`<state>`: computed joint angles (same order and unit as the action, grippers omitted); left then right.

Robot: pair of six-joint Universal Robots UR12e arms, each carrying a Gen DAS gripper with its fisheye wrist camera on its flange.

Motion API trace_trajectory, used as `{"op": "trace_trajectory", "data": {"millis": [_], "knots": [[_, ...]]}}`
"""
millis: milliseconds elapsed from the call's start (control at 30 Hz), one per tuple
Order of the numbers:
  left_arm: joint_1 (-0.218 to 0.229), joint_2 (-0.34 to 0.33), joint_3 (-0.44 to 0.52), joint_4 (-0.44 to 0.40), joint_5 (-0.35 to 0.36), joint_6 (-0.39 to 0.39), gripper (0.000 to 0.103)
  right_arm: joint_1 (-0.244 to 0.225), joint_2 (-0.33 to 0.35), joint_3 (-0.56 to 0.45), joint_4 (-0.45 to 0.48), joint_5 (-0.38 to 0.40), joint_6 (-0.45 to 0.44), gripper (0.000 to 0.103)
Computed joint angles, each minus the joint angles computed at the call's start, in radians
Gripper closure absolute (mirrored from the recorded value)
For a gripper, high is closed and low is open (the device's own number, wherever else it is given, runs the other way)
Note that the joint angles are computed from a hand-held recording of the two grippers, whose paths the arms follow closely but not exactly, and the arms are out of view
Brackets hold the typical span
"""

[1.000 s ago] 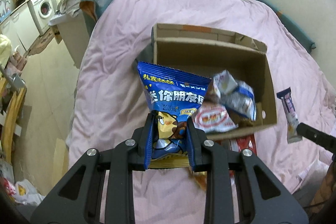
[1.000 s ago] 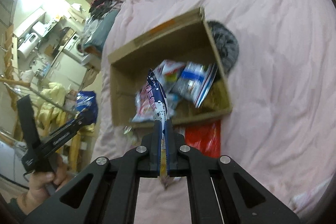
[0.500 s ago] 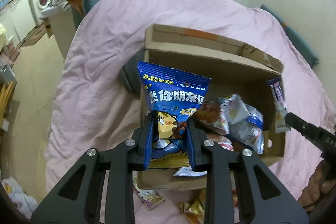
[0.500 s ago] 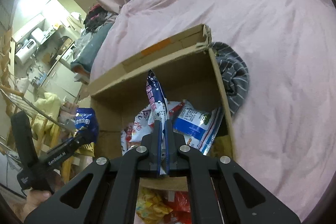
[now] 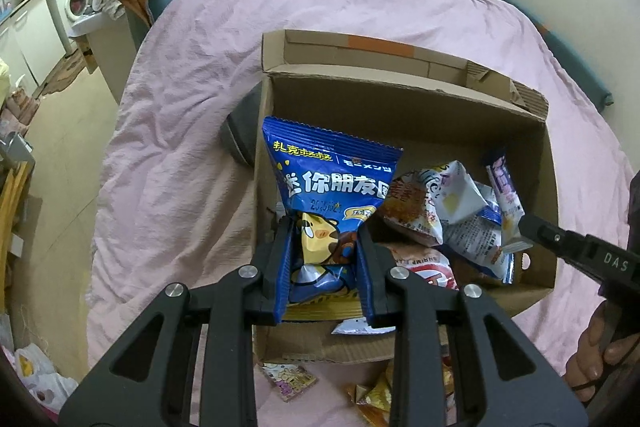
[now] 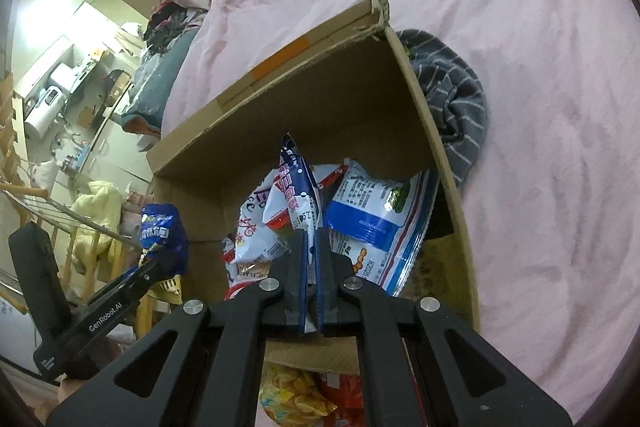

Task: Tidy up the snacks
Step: 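Lower both held packets into the box and open both grippers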

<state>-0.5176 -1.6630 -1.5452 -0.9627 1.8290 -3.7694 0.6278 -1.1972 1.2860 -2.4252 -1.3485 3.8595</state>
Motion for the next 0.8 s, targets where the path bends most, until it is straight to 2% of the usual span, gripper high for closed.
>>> {"op": "trace_trajectory", "data": {"millis": [100, 167, 333, 400, 600, 700, 733, 800], "knots": [[0.003, 0.0, 0.0, -0.012, -0.01, -0.009, 0.078, 0.0, 0.003, -0.002, 0.008, 0.021, -0.002, 0.099], [0.006, 0.001, -0.002, -0.015, -0.024, -0.014, 0.078, -0.004, 0.006, 0.001, 0.001, 0.06, 0.006, 0.094], [0.004, 0.001, -0.002, -0.02, -0.03, -0.007, 0.078, -0.003, 0.01, -0.005, 0.011, 0.073, 0.004, 0.094], [0.006, 0.002, -0.004, -0.017, -0.041, -0.007, 0.078, -0.004, 0.015, -0.015, 0.036, 0.099, -0.018, 0.093], [0.009, 0.001, -0.004, -0.022, -0.059, -0.011, 0.077, 0.006, 0.02, -0.032, 0.051, 0.099, -0.074, 0.092], [0.007, 0.0, -0.002, -0.027, -0.061, -0.009, 0.068, 0.006, 0.025, -0.043, 0.072, 0.114, -0.097, 0.083], [0.007, 0.0, -0.001, -0.028, -0.056, -0.009, 0.06, 0.005, 0.025, -0.045, 0.078, 0.119, -0.106, 0.076], [0.003, 0.001, -0.002, -0.021, -0.04, -0.012, 0.053, 0.005, 0.027, -0.048, 0.078, 0.133, -0.119, 0.05]]}}
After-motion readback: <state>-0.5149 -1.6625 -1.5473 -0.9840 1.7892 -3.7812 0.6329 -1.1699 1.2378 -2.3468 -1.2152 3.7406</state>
